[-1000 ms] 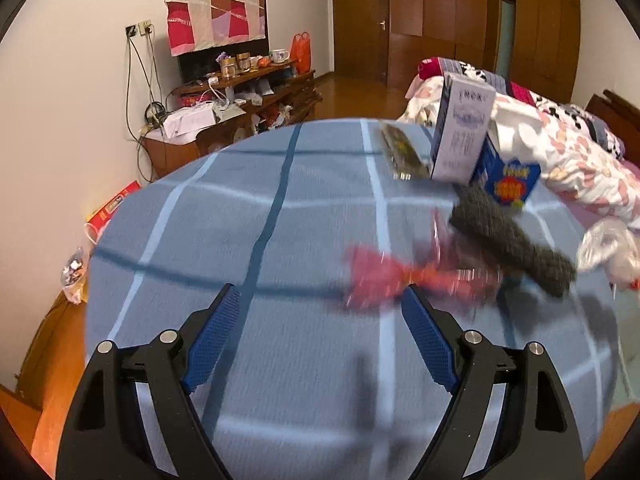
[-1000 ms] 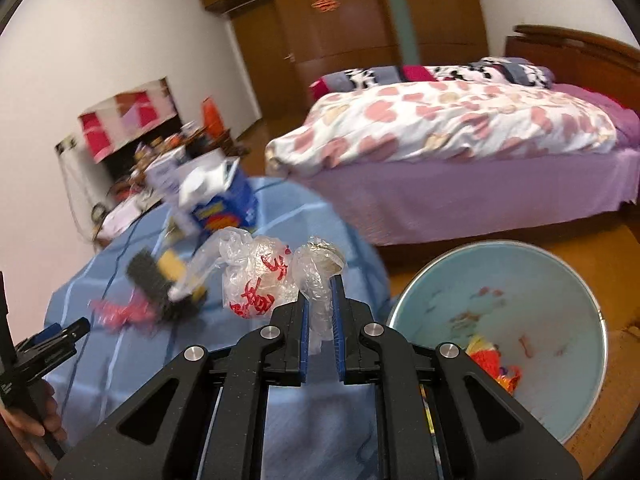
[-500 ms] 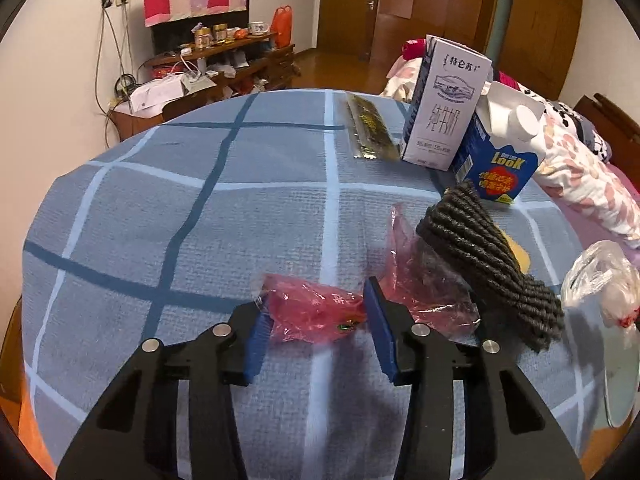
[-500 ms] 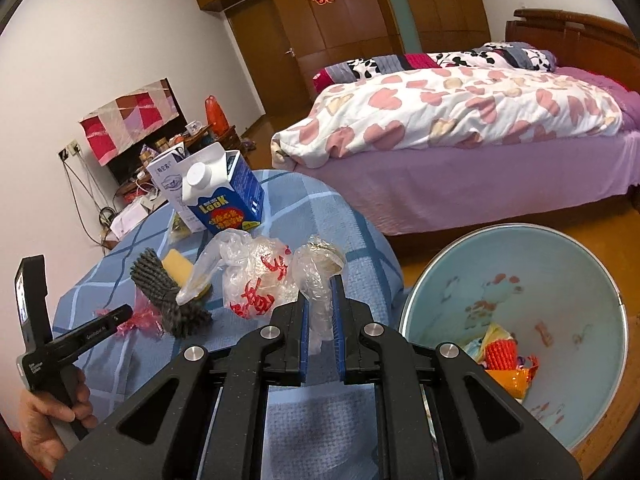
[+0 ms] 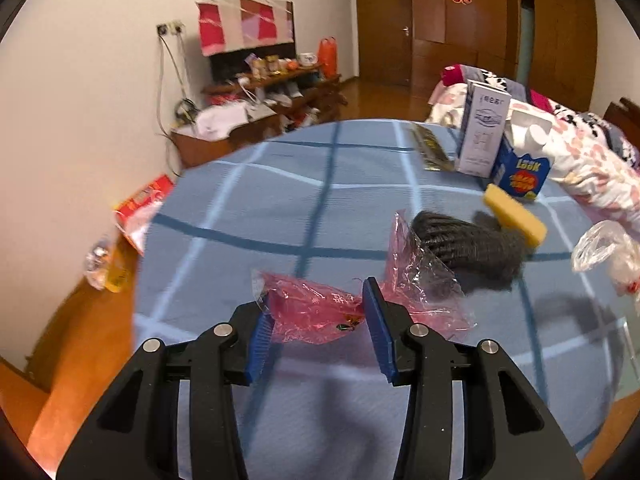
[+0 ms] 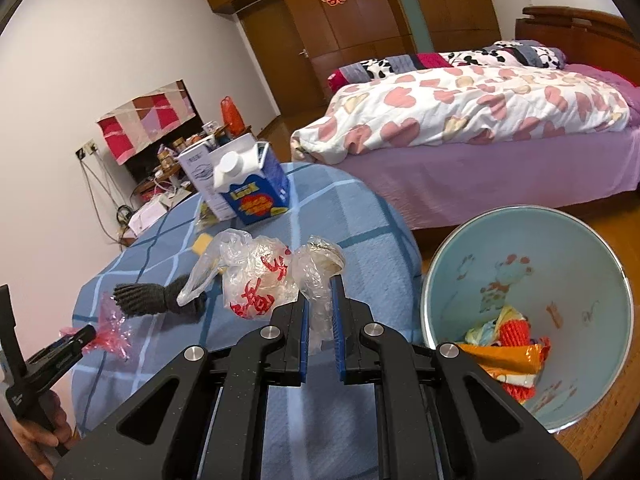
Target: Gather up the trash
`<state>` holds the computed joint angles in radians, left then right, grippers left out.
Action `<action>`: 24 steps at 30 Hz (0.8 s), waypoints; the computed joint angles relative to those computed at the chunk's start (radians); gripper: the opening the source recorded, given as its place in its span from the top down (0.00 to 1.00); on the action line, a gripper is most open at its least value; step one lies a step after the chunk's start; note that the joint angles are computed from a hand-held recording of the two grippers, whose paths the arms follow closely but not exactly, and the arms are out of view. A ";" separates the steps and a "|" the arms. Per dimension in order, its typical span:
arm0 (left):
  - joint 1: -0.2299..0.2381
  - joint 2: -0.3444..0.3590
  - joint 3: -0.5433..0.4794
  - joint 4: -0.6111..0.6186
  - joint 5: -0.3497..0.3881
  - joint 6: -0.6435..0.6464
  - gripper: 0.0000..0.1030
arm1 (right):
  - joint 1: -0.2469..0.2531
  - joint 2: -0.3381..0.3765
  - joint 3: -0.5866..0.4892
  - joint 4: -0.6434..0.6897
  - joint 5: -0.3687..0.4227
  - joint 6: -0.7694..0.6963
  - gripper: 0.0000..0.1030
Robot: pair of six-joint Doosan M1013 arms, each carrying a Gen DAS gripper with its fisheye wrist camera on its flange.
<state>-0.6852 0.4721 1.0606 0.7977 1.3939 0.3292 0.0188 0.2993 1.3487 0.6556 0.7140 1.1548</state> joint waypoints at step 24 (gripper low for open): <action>-0.088 -0.011 -0.049 0.148 0.040 0.005 0.58 | -0.042 -0.104 0.102 0.037 -0.065 -0.046 0.89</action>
